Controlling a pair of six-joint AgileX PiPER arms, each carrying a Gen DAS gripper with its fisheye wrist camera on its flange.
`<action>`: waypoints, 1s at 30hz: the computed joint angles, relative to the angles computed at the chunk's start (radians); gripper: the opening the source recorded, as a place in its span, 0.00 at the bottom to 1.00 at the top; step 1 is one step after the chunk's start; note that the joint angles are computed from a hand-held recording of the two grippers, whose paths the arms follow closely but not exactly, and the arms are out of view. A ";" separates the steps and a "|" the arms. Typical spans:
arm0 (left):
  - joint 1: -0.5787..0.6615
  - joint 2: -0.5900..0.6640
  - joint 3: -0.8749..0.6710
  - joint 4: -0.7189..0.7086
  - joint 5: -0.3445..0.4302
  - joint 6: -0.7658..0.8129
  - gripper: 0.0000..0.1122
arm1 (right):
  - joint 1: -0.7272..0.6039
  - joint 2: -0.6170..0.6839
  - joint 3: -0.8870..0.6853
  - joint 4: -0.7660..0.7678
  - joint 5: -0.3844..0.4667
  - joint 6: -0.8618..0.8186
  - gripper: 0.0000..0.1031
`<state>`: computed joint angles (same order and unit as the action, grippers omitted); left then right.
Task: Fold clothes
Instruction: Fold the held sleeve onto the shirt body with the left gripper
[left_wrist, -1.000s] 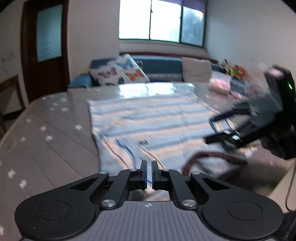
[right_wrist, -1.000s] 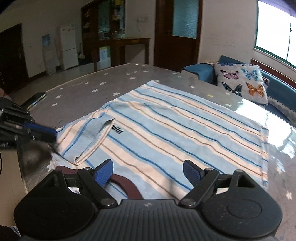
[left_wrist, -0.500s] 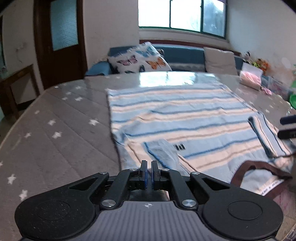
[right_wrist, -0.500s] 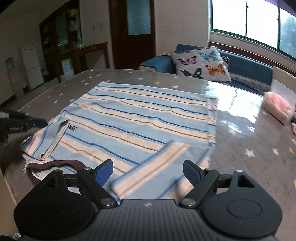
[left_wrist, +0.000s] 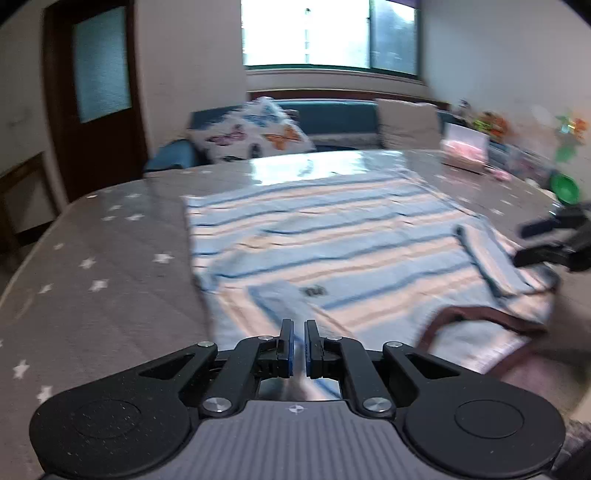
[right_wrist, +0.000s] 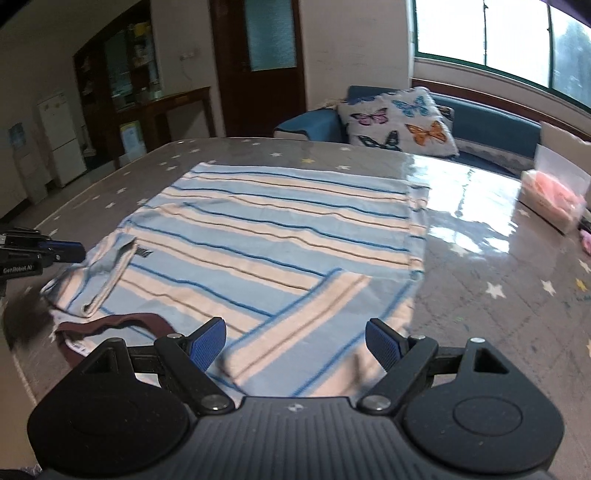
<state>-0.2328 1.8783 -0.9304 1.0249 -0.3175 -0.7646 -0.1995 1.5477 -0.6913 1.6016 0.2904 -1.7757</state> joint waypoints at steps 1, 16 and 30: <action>-0.001 -0.002 0.006 0.053 -0.015 -0.044 0.07 | 0.007 0.001 -0.001 0.005 0.003 -0.008 0.82; -0.065 0.038 -0.009 0.138 0.062 -0.177 0.22 | 0.047 0.012 0.014 0.068 0.007 -0.054 0.82; -0.012 -0.018 0.078 0.048 -0.083 -0.098 0.03 | 0.038 0.002 0.030 0.119 0.022 -0.096 0.82</action>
<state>-0.2446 1.8603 -0.8522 1.0728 -0.4004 -0.8626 -0.1619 1.5493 -0.6615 1.7202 0.3120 -1.8720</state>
